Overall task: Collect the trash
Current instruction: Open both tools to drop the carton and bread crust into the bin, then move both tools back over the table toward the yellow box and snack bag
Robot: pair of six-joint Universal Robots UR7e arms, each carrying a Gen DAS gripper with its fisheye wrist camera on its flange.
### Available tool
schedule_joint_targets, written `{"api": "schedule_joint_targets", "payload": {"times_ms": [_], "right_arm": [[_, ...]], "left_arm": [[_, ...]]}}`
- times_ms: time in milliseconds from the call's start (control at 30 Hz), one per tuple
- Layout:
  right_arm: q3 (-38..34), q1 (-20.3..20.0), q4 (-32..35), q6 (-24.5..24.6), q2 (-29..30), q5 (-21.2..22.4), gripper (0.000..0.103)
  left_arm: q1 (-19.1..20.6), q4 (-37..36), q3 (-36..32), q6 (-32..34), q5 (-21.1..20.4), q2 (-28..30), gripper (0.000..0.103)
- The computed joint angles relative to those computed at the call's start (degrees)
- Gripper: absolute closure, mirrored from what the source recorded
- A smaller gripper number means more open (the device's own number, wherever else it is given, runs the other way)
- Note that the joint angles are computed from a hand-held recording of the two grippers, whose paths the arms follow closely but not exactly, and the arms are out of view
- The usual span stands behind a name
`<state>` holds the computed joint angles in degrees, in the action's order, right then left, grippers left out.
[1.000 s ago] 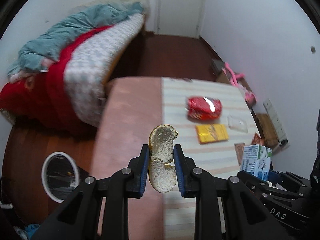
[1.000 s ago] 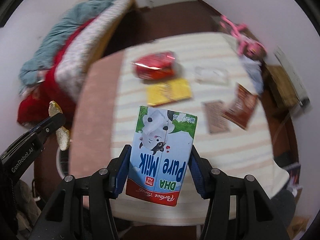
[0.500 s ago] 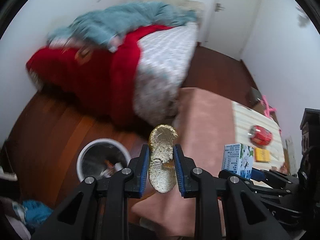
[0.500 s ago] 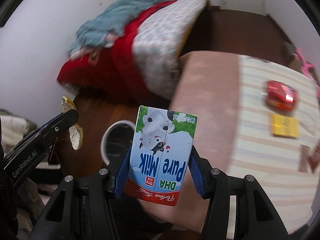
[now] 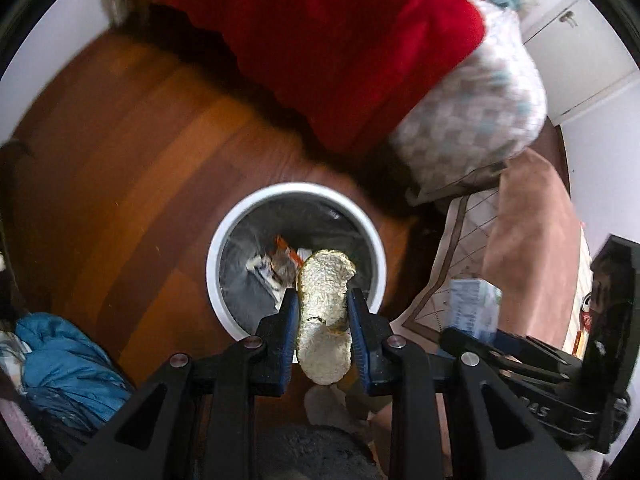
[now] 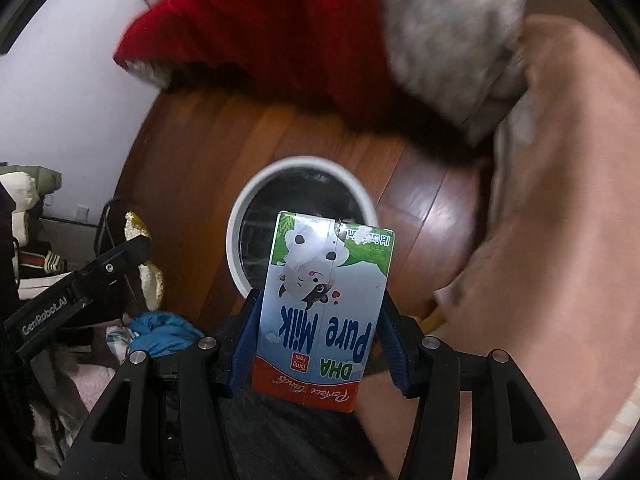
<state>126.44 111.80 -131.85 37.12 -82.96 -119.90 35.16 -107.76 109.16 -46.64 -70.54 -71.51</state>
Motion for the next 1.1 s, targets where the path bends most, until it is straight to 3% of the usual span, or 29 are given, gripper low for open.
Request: {"api": "schedule_joint_targets", "payload": {"times_ms": [67, 100, 167, 200, 233, 300, 367, 567, 867, 1100], "right_arm": [[-1.5, -2.12, -0.57, -0.85, 4.32, 0.14, 0.046], [-1.96, -2.59, -0.55, -0.87, 5.64, 0.38, 0.046], [-3.08, -4.81, -0.8, -0.82, 8.46, 2.0, 0.046], [-3.16, -5.56, -0.95, -0.86, 9.02, 2.68, 0.046], [-3.27, -6.77, -1.45, -1.14, 9.78, 4.01, 0.045], [-2.64, -9.24, -2.54, -1.77, 10.03, 7.04, 0.042], [-1.85, -10.41, -3.7, -1.98, 10.07, 8.97, 0.018], [-1.13, -10.31, -2.06, -4.04, 9.43, 7.91, 0.0], [-3.59, -3.08, 7.12, -4.14, 10.97, -5.37, 0.0], [-3.51, -0.82, 8.39, -3.72, 9.7, -7.89, 0.0]], "left_arm": [[1.56, -0.02, 0.16, -0.38, -0.03, 0.87, 0.079], [2.22, 0.67, 0.13, -0.54, 0.3, 1.41, 0.073], [3.17, 1.21, 0.59, -1.36, 0.83, 1.64, 0.041], [3.54, 0.85, 1.23, -2.08, 1.04, 1.4, 0.017], [3.73, 0.56, 1.98, -2.98, 1.25, 0.92, 0.012], [3.97, 1.26, 2.41, -4.27, 1.61, 0.5, 0.012], [3.89, 2.74, 2.97, -5.13, 2.88, -0.7, 0.008], [0.99, 6.58, 4.47, -8.1, 9.09, -3.06, 0.005], [-2.18, 11.22, 5.11, -11.54, 11.68, -4.69, 0.005], [-4.59, 12.99, 5.21, -12.08, 12.02, -5.26, 0.005]]}}
